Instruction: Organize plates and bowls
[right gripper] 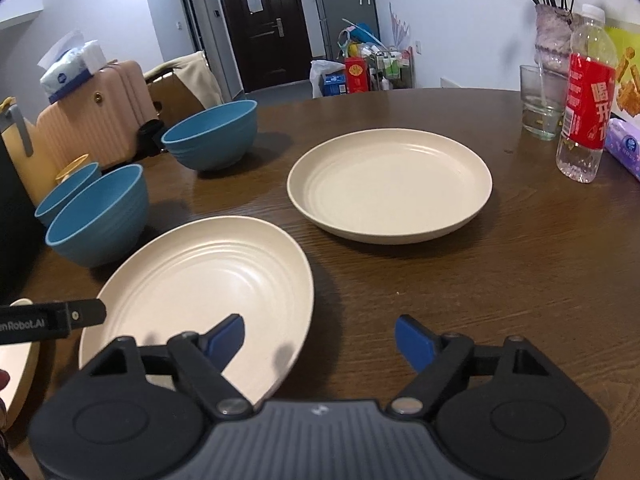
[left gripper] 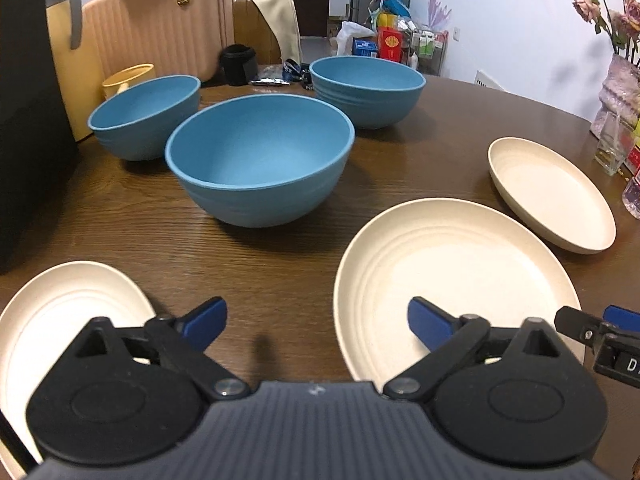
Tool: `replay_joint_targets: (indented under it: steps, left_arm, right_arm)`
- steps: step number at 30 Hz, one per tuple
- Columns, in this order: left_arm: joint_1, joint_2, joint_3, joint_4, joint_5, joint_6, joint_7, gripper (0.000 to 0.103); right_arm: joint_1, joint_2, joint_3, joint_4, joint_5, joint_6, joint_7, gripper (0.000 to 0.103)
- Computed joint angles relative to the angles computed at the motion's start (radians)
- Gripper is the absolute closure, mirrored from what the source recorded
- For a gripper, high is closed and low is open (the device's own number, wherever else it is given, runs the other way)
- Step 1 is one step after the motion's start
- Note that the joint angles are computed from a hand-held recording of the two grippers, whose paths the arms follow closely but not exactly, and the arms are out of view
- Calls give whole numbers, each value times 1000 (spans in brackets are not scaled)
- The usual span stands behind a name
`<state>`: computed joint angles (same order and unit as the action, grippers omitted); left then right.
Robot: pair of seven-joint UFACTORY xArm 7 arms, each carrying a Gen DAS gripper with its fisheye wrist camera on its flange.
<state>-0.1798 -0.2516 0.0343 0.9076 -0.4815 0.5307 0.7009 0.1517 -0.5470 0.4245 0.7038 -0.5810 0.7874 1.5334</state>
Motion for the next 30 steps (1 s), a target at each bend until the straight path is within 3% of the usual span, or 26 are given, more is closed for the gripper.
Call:
replay_joint_targets:
  steps: [4, 8, 13, 15, 18, 23, 30]
  left_arm:
    - [-3, 18, -7, 12, -3, 2, 0, 19]
    - [-3, 37, -9, 30, -6, 20, 7, 37]
    - [-3, 43, -13, 34, -23, 32, 29, 50]
    - [-3, 46, -15, 35, -27, 38, 40, 63]
    - [-1, 54, -14, 46, -37, 70, 52, 74]
    - [4, 54, -22, 39, -42, 64, 56, 83]
    - [6, 55, -22, 37, -55, 55, 68, 87]
  right_arm:
    - [-8, 9, -12, -12, -8, -30, 1, 34]
    - [-17, 9, -19, -29, -14, -66, 9, 51]
    - [-26, 7, -19, -43, -17, -101, 14, 64]
    - [-31, 5, -20, -49, -16, -120, 17, 73]
    - [-39, -1, -21, -60, -11, -149, 27, 80]
    - [-52, -6, -21, -79, 2, -210, 37, 91]
    - [-72, -13, 2, -82, 12, -212, 48, 92]
